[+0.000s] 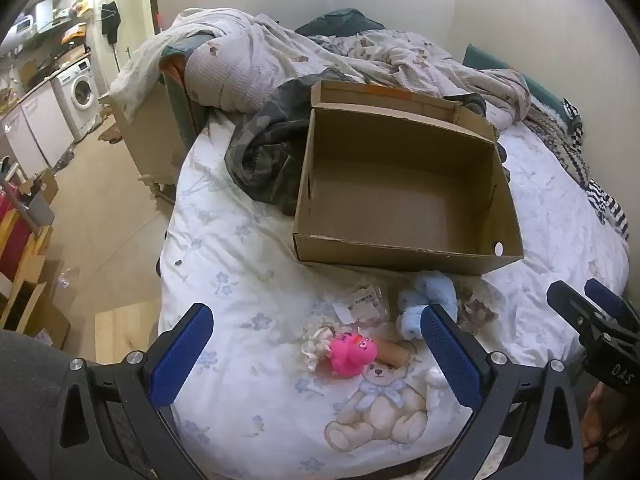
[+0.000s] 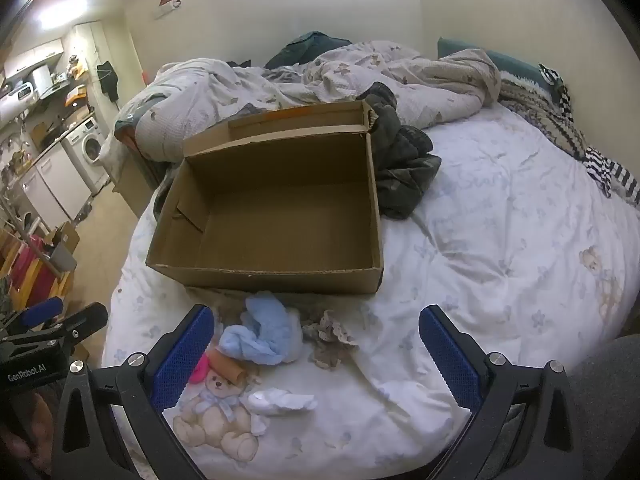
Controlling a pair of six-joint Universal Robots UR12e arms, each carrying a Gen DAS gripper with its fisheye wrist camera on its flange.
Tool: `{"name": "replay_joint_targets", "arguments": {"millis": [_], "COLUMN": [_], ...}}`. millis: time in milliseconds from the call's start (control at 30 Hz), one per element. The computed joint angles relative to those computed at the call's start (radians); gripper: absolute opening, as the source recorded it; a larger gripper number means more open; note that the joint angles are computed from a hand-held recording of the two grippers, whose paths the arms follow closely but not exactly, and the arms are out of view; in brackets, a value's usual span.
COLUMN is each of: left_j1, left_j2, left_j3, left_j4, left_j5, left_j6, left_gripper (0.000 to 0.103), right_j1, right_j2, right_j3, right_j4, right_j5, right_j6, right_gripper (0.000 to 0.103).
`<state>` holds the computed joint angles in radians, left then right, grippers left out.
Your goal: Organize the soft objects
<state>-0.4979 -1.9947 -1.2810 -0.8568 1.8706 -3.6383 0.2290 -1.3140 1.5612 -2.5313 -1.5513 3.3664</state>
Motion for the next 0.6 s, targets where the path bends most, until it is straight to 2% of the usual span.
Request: {"name": "replay_joint_targets", "arguments": {"millis": [600], "left_j1": [0.000], "left_j2": [0.000], "left_j3": [0.004], "left_j4": [-0.013], "left_j5": [0.005], "left_j6": [0.003], "left_gripper": [0.103], "right_j1": [0.002], "right_j2": [0.000], "right_j3": [-0.001], "right_j4": [0.004], "right_j5": [-0.009], "right_j6": [-0.004], "right_gripper": [0.103]}}
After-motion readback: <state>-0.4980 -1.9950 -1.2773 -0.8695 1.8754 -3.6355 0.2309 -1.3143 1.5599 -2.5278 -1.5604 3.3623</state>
